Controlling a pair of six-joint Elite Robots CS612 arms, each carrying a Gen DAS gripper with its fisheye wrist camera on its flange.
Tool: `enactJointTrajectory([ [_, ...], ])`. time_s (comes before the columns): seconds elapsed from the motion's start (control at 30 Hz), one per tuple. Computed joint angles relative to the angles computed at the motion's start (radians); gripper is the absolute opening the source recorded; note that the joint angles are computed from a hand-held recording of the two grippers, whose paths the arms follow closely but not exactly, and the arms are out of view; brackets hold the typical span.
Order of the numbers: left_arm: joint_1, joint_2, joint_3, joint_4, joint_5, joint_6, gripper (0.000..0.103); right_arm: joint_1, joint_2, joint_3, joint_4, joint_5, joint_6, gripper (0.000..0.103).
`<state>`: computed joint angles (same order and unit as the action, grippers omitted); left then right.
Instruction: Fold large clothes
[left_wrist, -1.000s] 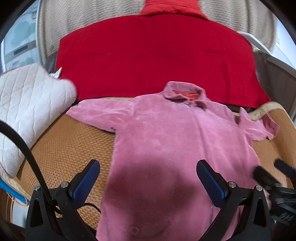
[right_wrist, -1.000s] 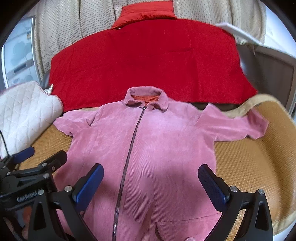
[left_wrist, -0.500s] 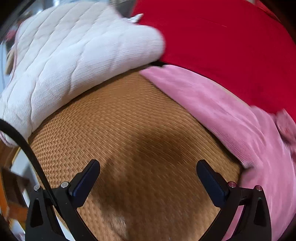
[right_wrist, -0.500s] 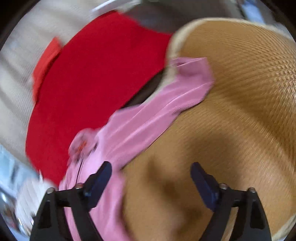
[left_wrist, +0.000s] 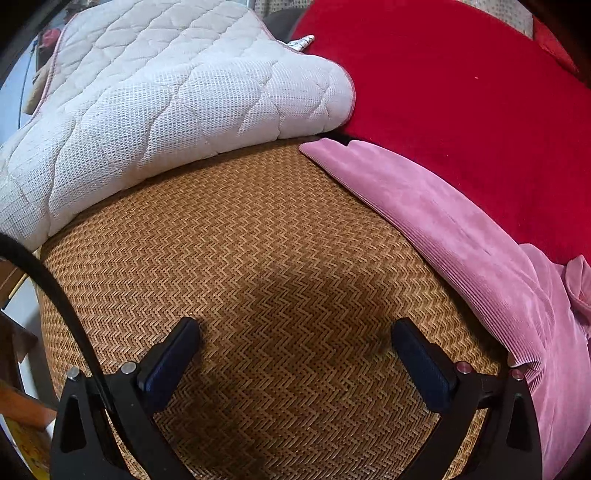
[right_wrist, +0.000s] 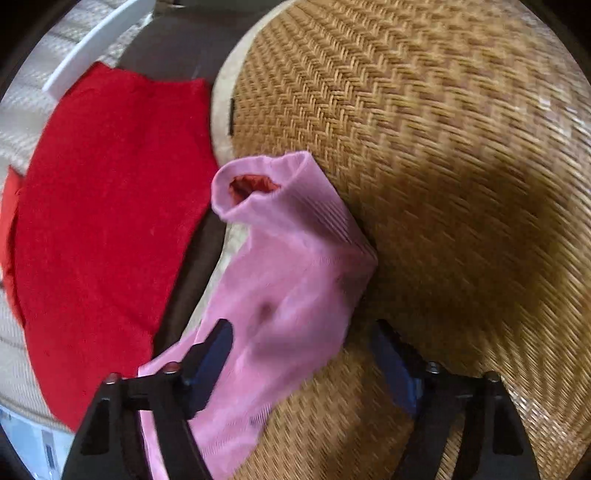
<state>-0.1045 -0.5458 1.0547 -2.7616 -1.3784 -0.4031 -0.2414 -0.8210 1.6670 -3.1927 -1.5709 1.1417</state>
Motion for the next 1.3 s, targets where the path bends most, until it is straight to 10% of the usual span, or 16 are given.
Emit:
enactJointTrajectory([
  [0.13,-0.002,-0.021,0.038,-0.024,0.009,0.001,0.103,0.002,0.000,-0.040,0.118,-0.019,-0.004,0.008],
  [0.37,-0.009,-0.017,0.027,-0.025,0.008,0.047,0.103,0.099,-0.011,-0.223,0.116,-0.127,-0.367,0.005],
  [0.63,-0.005,-0.042,0.072,-0.131,-0.039,0.064,0.103,0.284,0.138,-0.562,0.164,0.027,-0.734,0.004],
  [0.8,0.000,-0.054,0.097,-0.213,-0.073,0.074,0.103,0.343,0.281,-0.760,0.478,0.107,-0.767,0.013],
  [0.9,-0.001,-0.057,0.105,-0.242,-0.100,0.092,0.103,0.356,0.291,-0.730,0.479,0.128,-0.827,0.065],
  [1.0,-0.005,-0.059,0.111,-0.258,-0.124,0.118,0.103,0.356,0.255,-0.671,0.408,0.111,-0.899,0.092],
  [1.3,-0.022,-0.075,0.141,-0.284,-0.220,0.257,0.103,0.322,0.162,-0.403,0.050,-0.006,-0.668,0.093],
])
